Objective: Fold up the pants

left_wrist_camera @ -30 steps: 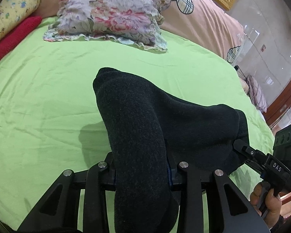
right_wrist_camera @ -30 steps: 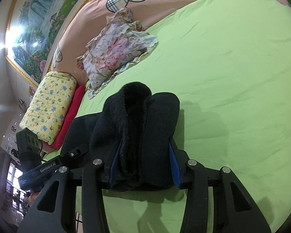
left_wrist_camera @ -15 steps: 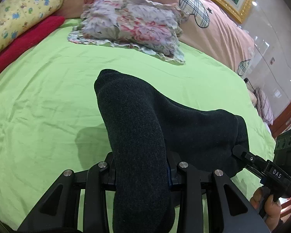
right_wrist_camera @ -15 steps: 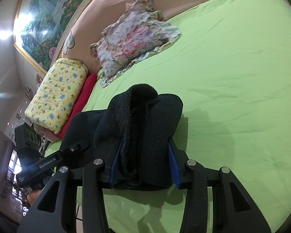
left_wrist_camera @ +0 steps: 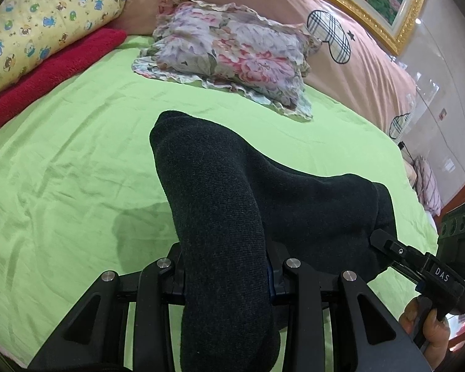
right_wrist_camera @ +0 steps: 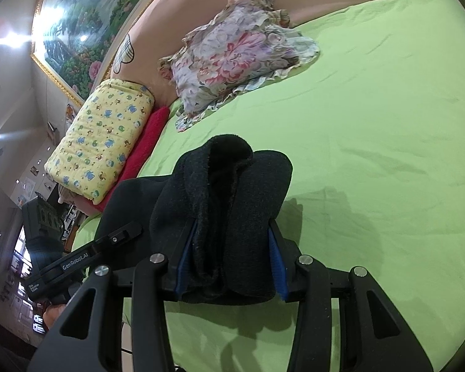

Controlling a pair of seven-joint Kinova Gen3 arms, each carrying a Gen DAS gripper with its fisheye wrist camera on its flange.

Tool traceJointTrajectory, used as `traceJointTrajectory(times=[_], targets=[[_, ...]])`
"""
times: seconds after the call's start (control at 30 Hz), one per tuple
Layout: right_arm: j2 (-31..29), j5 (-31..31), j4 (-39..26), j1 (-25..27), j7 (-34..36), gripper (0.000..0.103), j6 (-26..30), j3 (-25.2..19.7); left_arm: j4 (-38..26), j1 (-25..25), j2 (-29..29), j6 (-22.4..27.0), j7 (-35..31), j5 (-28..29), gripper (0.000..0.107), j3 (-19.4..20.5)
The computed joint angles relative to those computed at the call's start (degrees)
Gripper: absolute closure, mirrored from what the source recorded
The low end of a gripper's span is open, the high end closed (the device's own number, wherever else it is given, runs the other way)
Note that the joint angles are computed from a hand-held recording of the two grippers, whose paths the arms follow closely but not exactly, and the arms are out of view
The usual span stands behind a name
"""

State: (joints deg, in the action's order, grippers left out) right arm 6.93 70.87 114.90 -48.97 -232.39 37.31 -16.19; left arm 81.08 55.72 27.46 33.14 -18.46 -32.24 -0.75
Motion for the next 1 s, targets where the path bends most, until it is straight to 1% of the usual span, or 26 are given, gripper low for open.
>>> traceJointTrajectory(times=[0.3,0.43,0.67,0.8,1.0], targets=[[2.37,-0.69,-3.42,2.12,5.97,0.058,-4.22,2.69,-1.86,-2.29,0.64,0.77,-1.46,0.59,0.073,-0.28],[3.56,-0.17,-4.92,2.73,7.58,0.058,-6.05,4.19,-4.54,-3.01,1.79,2.29,-2.89,0.46,0.073,-0.57],[5.71,-0.86,-7.76,4.46,11.74,0.058,-9.72,7.28,-9.77,-4.97,4.76,4.26,-6.04,2.2,0.073,-0.76],[7.41,-3.36,-9.81,5.66,15.96,0.058,-12.41,9.23,-13.11,-5.91,6.58,5.89,-8.15,3.41,0.073,-1.09],[9.74,-6.94,-12.35,5.36,21.2,0.058,-15.46,13.05,-17.48,-7.29,9.1,7.95,-10.95,5.32,0.073,-1.46]])
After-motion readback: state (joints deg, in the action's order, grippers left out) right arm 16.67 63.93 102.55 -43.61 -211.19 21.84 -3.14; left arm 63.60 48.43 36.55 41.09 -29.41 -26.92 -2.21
